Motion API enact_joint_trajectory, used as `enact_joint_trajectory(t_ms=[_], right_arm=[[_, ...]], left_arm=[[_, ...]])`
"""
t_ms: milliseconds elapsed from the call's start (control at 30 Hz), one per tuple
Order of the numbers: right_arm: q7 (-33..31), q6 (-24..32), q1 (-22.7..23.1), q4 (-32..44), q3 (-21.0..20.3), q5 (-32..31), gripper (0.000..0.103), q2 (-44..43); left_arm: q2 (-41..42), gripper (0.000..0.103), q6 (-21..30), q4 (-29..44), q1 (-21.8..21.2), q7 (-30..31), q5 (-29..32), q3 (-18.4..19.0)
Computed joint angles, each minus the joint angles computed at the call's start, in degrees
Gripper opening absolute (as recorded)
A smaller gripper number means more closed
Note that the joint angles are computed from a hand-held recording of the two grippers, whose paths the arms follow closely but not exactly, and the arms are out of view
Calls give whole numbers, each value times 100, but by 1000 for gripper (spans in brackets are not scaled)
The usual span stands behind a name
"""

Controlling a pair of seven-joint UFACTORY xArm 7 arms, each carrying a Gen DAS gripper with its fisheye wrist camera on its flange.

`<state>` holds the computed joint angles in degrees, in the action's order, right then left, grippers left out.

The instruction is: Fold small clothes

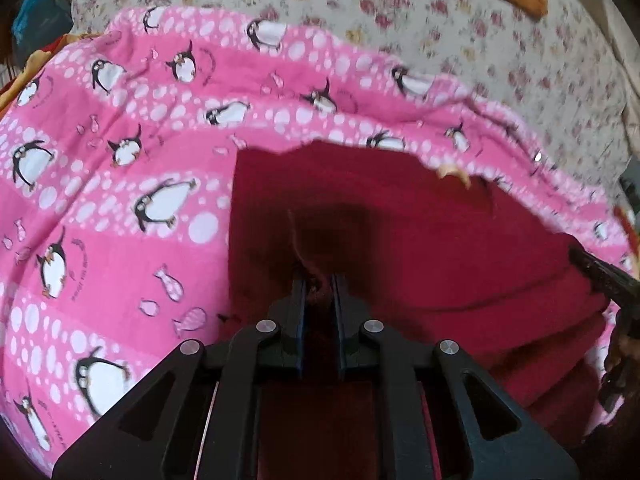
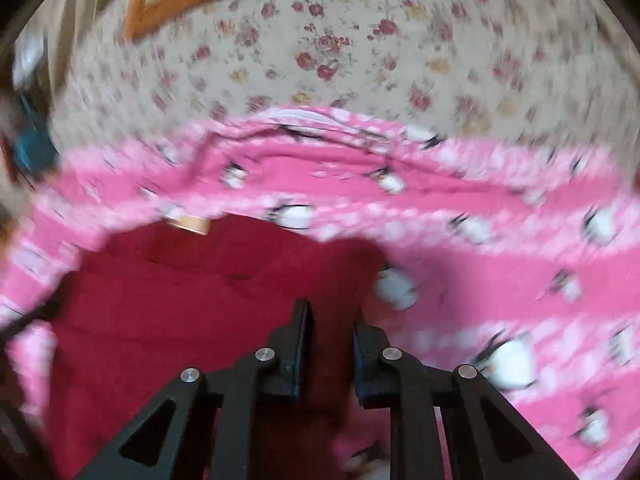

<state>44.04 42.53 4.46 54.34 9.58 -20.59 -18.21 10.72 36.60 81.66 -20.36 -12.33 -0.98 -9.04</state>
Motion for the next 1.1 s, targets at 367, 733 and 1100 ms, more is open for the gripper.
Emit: enact_joint_trajectory(t_ms=[367,733,1100], right_arm=[[-357,-6,233,-653,-385,1413,51,-1020],[-229,-340,496,-1674,-315,2577,62,-2191],[-269,-343,666,-1636,165,2387,64,-1907]], left_arm=[[-653,36,73,-505,275,583,-858,-18],[-1827,48,484,-1856,304,1233,-1793,166],[-2396,51,396,-2462,132,1372,-2346,276]])
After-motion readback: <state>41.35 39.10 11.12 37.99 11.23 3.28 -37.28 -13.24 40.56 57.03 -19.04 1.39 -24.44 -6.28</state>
